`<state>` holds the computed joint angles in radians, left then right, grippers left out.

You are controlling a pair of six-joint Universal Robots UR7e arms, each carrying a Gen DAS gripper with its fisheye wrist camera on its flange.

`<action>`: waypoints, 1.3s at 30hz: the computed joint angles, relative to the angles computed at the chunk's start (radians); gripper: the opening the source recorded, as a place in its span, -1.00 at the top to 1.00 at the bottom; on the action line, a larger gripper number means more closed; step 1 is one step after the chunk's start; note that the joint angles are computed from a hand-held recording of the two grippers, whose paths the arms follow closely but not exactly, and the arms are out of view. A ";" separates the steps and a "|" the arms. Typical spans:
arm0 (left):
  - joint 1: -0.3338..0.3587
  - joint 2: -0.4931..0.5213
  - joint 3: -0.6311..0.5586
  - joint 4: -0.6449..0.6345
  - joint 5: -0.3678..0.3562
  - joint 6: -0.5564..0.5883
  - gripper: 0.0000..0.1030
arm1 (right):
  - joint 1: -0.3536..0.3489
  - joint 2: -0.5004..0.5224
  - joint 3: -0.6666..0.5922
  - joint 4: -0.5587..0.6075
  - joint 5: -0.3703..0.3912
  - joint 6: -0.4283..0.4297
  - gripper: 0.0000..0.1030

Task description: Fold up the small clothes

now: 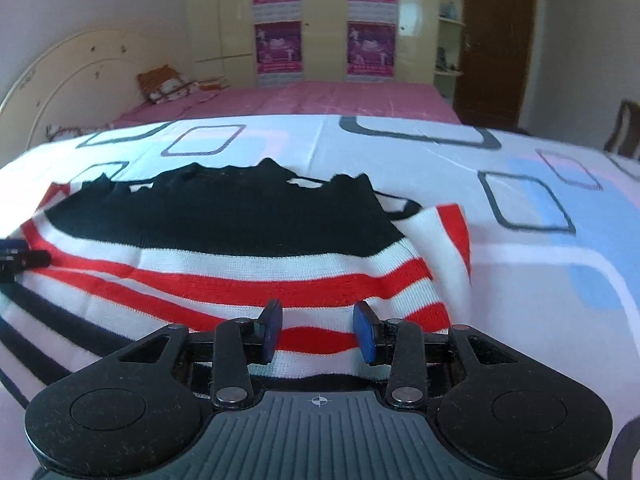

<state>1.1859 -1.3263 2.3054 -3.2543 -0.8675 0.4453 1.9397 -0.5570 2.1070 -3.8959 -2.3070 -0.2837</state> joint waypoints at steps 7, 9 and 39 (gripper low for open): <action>-0.048 -0.076 0.047 0.054 -0.001 -0.074 0.00 | 0.054 -0.022 0.015 0.026 0.060 0.054 0.26; -0.063 -0.098 0.061 0.078 -0.010 -0.091 0.00 | 0.072 -0.019 0.010 0.035 0.077 0.066 0.26; -0.023 -0.267 0.117 0.291 -0.068 -0.131 -0.30 | 0.166 0.020 0.071 0.132 -0.174 0.225 0.26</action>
<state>1.1624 -1.5929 2.4227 -2.9629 -0.9355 0.3143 2.1055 -0.5373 2.1779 -3.7639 -2.4813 -0.0590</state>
